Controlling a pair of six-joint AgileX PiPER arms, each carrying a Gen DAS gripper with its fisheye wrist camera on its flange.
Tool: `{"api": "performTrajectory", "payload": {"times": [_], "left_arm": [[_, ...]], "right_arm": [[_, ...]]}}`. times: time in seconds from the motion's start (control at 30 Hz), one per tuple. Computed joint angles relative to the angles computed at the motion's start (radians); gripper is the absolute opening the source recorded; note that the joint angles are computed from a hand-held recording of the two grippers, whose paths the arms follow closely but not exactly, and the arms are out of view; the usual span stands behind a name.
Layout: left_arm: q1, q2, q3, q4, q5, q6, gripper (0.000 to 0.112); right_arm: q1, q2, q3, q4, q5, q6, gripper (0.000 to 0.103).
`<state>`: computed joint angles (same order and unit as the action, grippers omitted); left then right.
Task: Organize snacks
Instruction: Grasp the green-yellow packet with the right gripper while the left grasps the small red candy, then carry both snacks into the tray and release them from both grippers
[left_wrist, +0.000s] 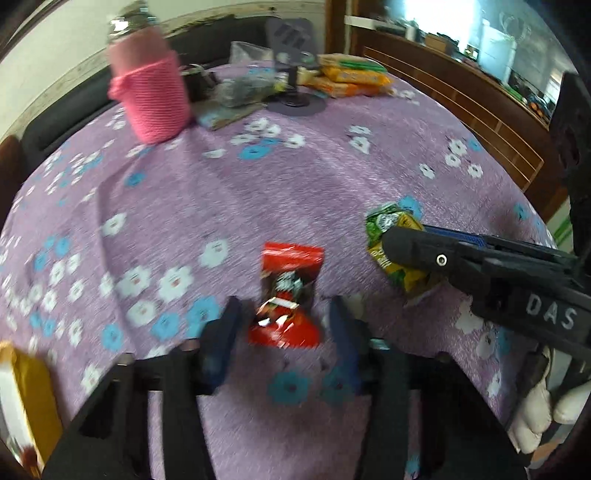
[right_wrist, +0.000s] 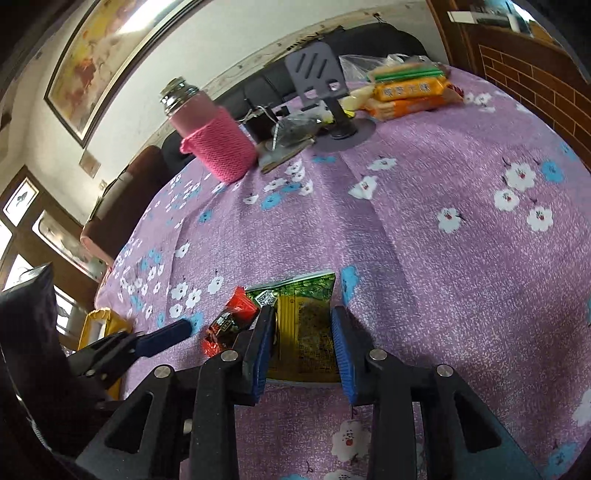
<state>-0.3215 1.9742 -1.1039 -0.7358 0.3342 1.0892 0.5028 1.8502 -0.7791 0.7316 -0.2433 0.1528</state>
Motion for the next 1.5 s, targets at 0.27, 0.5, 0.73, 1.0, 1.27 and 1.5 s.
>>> {"api": "performTrajectory", "payload": {"times": [0.27, 0.5, 0.73, 1.0, 1.27, 1.5], "left_arm": [[0.003, -0.01, 0.021, -0.065, -0.027, 0.058, 0.023], [0.091, -0.144, 0.175, -0.32, -0.003, 0.318, 0.023], [0.32, -0.392, 0.399, -0.491, 0.154, 0.532, 0.023], [0.859, -0.552, 0.501, -0.413, 0.522, 0.584, 0.023], [1.261, -0.48, 0.394, -0.369, 0.735, 0.627, 0.023], [1.438, -0.384, 0.319, -0.392, 0.783, 0.691, 0.023]], "right_arm": [[0.007, -0.005, 0.002, 0.011, -0.008, -0.011, 0.032], [0.032, -0.01, 0.005, 0.051, -0.035, -0.051, 0.032], [0.066, -0.007, -0.008, 0.128, -0.046, -0.135, 0.032], [0.19, 0.006, -0.074, 0.454, -0.109, -0.498, 0.032], [0.362, 0.023, -0.168, 0.777, -0.169, -0.811, 0.032], [0.533, 0.009, -0.28, 0.944, -0.205, -0.959, 0.032]]}}
